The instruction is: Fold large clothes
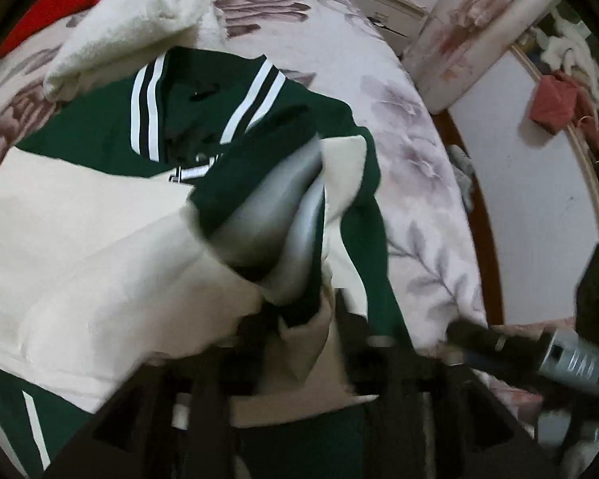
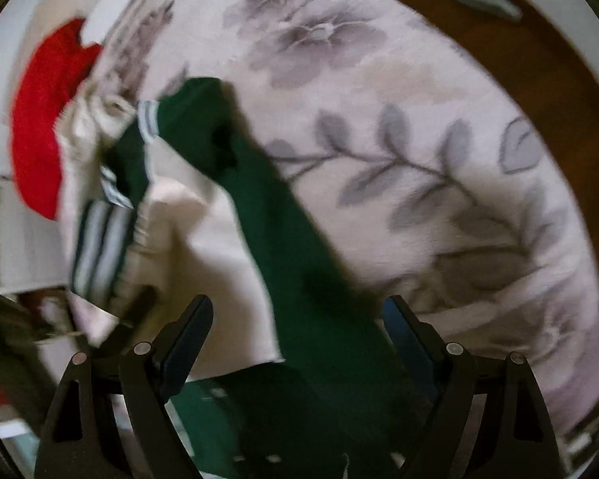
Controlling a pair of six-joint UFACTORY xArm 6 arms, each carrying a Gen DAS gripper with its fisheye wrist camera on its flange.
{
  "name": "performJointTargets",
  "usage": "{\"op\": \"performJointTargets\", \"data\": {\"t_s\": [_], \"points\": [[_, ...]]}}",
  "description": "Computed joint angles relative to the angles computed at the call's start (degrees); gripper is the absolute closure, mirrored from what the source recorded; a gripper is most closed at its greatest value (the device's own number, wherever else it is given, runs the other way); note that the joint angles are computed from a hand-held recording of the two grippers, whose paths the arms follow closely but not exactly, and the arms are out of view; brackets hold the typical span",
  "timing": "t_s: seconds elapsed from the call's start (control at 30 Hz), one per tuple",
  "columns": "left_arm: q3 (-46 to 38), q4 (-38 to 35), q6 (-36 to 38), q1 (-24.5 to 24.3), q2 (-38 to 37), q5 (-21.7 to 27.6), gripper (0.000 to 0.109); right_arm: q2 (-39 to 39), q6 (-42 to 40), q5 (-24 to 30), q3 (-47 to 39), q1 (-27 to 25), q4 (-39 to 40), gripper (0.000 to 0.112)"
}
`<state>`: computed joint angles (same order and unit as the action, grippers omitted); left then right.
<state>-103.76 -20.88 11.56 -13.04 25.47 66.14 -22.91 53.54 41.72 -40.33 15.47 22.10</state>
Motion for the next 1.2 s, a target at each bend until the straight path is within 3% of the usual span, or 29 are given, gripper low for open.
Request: {"op": "performJointTargets", "data": {"t_s": [0.03, 0.07, 0.27, 0.4, 0.43, 0.47, 0.5, 0.53, 0.6, 0.67, 0.77, 0.9, 0.93, 0.97, 1.07, 1.2], "points": [[-1.0, -0.7, 0.2, 0.5, 0.0, 1.4, 0.032, 0.2, -1.9, -2.2, 0.4, 0.0, 3.1, 0.024], [-0.2, -1.2, 0.7, 1.2, -1.1, 1.5, 0.026, 0.8, -4.4, -4.8, 0.7, 0.3, 7.0, 0.024], [5.9, 4.0, 0.1, 8.6, -8.0, -1.9, 0.025, 10.5, -25.2, -15.5, -4.7, 5.6, 35.1, 0.024], [4.2, 18.3, -5.2, 14.4, -5.4, -5.2, 0.025, 21.9, -28.0, -11.7, -13.2, 6.9, 34.5, 0.024], [2.1, 21.3, -6.8, 15.8, -3.2, -5.3, 0.025, 24.1, -28.9, -10.5, -14.9, 7.1, 35.6, 0.028], [-0.6, 23.3, -8.0, 17.2, -0.6, -4.9, 0.025, 26.0, -27.4, -9.7, -16.5, 7.3, 34.5, 0.066], [-2.3, 25.0, -9.5, 18.4, 1.4, -5.7, 0.025, 26.7, -24.6, -10.4, -17.4, 7.9, 31.1, 0.086], [-3.1, 26.2, -10.7, 19.3, 2.7, -6.8, 0.025, 26.6, -20.7, -11.1, -17.8, 8.2, 25.3, 0.101], [-5.1, 23.8, -10.2, 20.9, 5.3, -7.4, 0.019, 26.1, -14.9, -12.2, -19.2, 8.2, 15.4, 0.104], [-3.1, 22.6, -9.4, 21.1, 5.0, -9.5, 0.017, 24.5, -11.6, -13.3, -19.6, 7.5, 9.2, 0.105], [2.3, 20.6, -8.1, 20.7, 3.0, -12.0, 0.014, 25.2, -7.0, -9.6, -23.1, 5.4, -2.2, 0.105], [0.6, 21.8, -10.3, 19.8, 6.8, -8.6, 0.012, 34.0, -12.2, 1.9, -30.4, 2.2, -1.2, 0.104], [0.7, 22.2, -10.5, 19.6, 6.8, -8.8, 0.012, 35.3, -13.3, 3.7, -31.1, 1.8, 0.6, 0.094], [0.6, 22.7, -10.9, 19.4, 6.3, -8.2, 0.012, 35.6, -13.3, 5.3, -31.4, 1.4, 2.0, 0.074], [5.7, 21.4, -10.1, 19.5, -0.2, -9.5, 0.012, 30.6, -12.4, 3.0, -26.8, 2.1, 2.9, 0.05], [21.4, 21.4, -8.5, 20.6, -15.6, -10.7, 0.012, 19.2, -9.0, 1.5, -16.6, 6.3, 4.4, 0.048]]}}
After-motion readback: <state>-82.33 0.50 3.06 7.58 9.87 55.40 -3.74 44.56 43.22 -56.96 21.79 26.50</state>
